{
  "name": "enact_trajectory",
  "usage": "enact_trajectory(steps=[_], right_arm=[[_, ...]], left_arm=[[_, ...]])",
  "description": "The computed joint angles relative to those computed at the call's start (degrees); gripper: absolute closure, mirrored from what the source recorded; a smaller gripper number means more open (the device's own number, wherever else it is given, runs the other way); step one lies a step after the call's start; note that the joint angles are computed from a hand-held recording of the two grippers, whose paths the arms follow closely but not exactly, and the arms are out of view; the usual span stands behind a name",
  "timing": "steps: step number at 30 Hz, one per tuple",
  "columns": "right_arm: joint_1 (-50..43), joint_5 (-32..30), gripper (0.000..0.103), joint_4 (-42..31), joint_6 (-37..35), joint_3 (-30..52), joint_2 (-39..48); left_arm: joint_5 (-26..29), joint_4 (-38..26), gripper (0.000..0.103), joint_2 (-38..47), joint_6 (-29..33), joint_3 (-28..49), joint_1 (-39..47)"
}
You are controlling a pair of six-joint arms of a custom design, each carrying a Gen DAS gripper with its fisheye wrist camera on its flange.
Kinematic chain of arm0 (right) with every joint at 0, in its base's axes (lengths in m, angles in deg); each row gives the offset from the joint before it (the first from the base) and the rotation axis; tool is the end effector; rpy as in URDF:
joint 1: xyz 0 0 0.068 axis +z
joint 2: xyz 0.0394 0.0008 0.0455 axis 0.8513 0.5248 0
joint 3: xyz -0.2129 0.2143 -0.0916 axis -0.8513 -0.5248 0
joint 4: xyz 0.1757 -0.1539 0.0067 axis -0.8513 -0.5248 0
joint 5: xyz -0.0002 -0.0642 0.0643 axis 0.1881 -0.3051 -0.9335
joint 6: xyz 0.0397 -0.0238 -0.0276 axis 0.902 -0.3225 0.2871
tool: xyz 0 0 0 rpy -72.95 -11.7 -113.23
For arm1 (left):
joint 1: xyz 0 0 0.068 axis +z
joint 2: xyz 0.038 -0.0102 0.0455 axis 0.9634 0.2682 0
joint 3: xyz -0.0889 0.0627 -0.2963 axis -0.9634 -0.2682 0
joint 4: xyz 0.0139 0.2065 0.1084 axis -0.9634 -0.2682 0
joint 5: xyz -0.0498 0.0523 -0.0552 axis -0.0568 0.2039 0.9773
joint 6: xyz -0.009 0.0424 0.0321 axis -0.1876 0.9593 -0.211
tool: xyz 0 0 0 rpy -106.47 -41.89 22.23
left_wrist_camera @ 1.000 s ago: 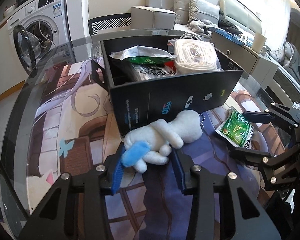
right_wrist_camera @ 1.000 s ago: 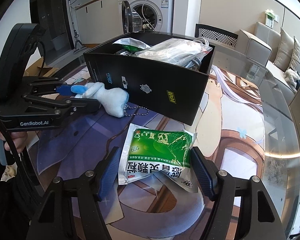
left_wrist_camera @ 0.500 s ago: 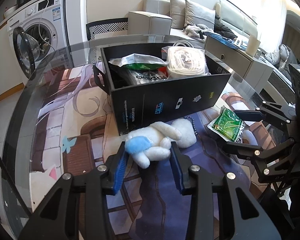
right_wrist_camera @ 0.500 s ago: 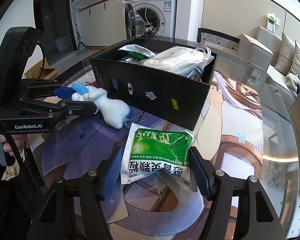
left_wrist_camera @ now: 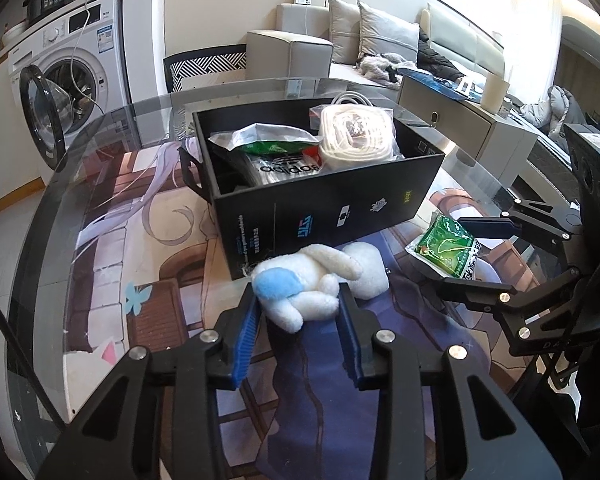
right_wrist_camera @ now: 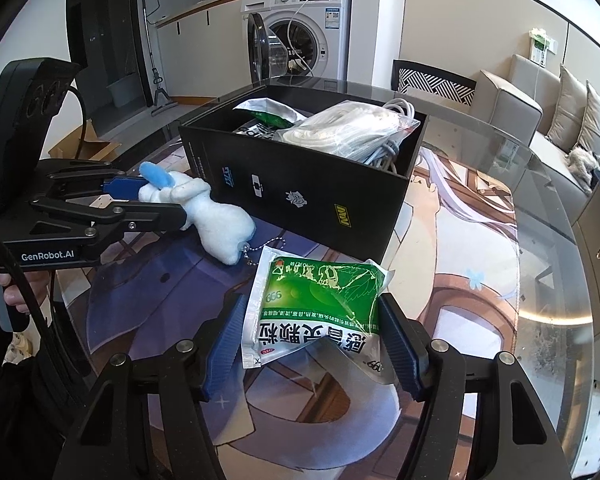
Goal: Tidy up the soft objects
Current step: 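Grasp the white plush toy with the left gripper while the right gripper holds the sachet, then carry the plush toy with the left gripper while the right gripper carries the sachet over the box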
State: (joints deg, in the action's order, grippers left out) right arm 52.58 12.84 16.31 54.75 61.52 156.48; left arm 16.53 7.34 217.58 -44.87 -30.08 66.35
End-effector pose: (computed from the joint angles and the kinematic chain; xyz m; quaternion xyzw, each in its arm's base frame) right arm 0.2974 -0.0154 0.0020 -0.2893 0.8958 0.0930 0.3245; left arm 0.3098 -0.0518 -0.0058 0.1273 0.9207 -0.1144 0.3508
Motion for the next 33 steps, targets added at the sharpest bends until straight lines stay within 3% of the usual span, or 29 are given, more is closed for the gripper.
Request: enact_trajectory(steps=[18, 25, 33], right_arm=[[-2.45, -3.77, 0.036, 4.96, 1.76, -4.71, -5.74], [-3.05, -4.97, 0.036, 6.76, 4.36, -5.33, -7.70], [-1.00, -4.05, 0.036, 3.03, 6.76, -1.51, -10.38]], left_arm=[[4.30, 5.41, 0.067, -5.03, -1.81, -4.56, 3.27], [6.36, 3.04, 0.067, -6.40, -3.53, -2.53, 5.13], [8.19, -0.96, 0.067, -7.98, -7.18, 1.86, 5.55]])
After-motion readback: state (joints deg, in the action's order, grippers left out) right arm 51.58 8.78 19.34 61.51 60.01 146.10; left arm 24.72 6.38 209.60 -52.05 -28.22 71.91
